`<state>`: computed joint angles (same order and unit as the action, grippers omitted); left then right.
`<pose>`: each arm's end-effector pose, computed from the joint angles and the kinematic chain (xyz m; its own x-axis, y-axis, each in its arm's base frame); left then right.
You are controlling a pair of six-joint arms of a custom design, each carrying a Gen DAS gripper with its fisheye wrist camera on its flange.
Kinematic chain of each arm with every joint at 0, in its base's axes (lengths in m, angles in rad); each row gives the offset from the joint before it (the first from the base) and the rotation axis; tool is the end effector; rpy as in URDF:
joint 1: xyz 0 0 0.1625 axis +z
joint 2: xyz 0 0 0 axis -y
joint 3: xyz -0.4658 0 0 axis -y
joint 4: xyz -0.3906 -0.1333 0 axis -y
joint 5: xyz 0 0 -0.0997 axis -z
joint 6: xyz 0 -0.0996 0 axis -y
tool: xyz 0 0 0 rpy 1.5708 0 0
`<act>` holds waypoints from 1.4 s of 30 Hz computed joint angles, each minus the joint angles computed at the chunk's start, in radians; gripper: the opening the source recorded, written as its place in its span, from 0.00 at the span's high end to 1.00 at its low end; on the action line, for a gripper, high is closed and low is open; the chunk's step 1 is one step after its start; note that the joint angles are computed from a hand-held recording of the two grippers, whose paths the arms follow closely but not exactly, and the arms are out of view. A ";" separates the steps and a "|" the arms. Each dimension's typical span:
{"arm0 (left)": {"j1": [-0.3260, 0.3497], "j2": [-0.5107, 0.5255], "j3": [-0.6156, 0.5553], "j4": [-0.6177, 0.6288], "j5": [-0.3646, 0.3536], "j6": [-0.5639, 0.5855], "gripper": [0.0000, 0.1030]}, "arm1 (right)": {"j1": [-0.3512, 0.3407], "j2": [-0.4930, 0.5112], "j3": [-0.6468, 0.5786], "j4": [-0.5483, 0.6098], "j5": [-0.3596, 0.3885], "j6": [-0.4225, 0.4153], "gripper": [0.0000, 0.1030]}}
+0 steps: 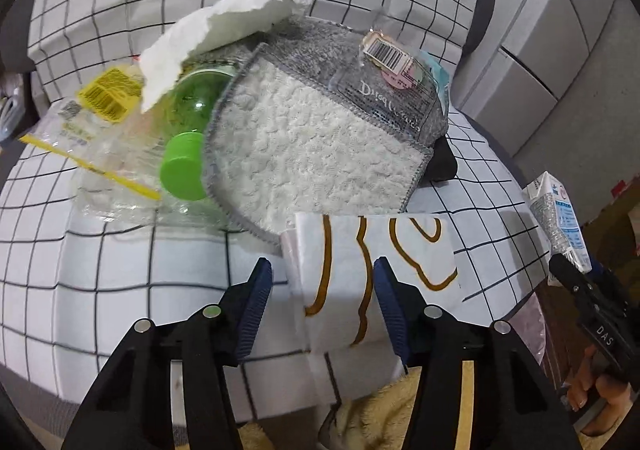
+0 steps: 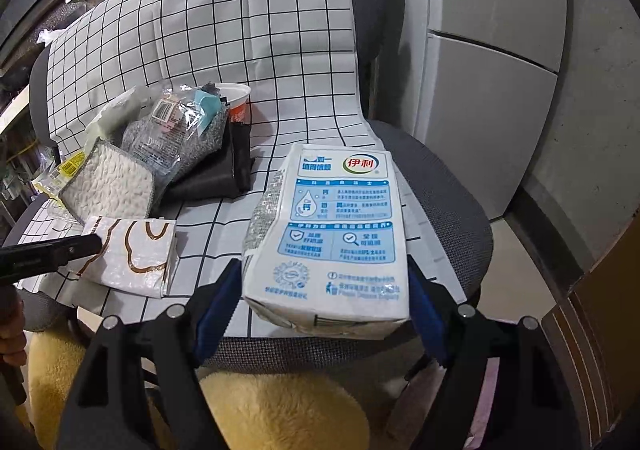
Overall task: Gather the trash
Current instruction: 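Grasp the striped paper napkin with the left tool while the right tool holds the carton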
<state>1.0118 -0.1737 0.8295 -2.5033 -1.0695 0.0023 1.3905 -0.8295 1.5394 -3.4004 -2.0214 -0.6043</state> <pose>-0.3174 -0.8490 -0.0520 -0.8119 0.3557 -0.4629 0.5120 0.8147 -0.2721 -0.0433 -0.7391 0.3021 -0.7153 0.2065 0.6676 -0.3989 0.6637 -0.6327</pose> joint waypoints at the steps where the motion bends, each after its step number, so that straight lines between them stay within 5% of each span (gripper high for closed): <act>1: 0.002 0.008 -0.014 0.002 -0.007 0.008 0.49 | -0.002 -0.001 0.000 0.007 0.005 0.003 0.26; 6: 0.012 0.017 -0.023 -0.013 -0.047 0.034 0.52 | -0.004 -0.008 0.006 0.026 0.023 0.008 0.26; 13: 0.014 -0.056 0.084 -0.049 -0.122 0.015 0.84 | -0.001 -0.022 0.018 0.032 0.027 0.024 0.26; 16: -0.002 -0.086 0.145 -0.119 -0.084 0.030 0.89 | 0.004 -0.025 0.022 0.028 0.021 0.018 0.26; 21: -0.050 -0.055 0.112 -0.012 0.236 0.035 0.89 | 0.014 -0.023 0.025 0.009 0.007 0.003 0.25; 31: -0.033 -0.131 0.221 -0.002 0.095 -0.029 0.87 | 0.021 -0.022 0.036 -0.003 0.003 -0.013 0.25; 33: -0.017 -0.115 0.195 -0.030 0.052 -0.009 0.87 | 0.021 -0.024 0.039 -0.004 0.006 -0.015 0.25; 38: -0.016 -0.031 0.065 -0.125 0.090 0.141 0.91 | 0.022 -0.026 0.036 -0.004 0.006 -0.018 0.25; 40: -0.018 -0.017 0.041 -0.123 0.101 0.171 0.85 | 0.022 -0.026 0.038 -0.015 0.002 -0.023 0.25; 42: -0.019 -0.017 0.041 -0.090 0.101 0.173 0.66 | 0.020 -0.027 0.042 -0.022 0.001 -0.023 0.25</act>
<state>0.9930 -0.1909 0.8706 -2.5936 -0.9685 0.1749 1.4103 -0.8562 1.5811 -3.4228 -2.0208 -0.6269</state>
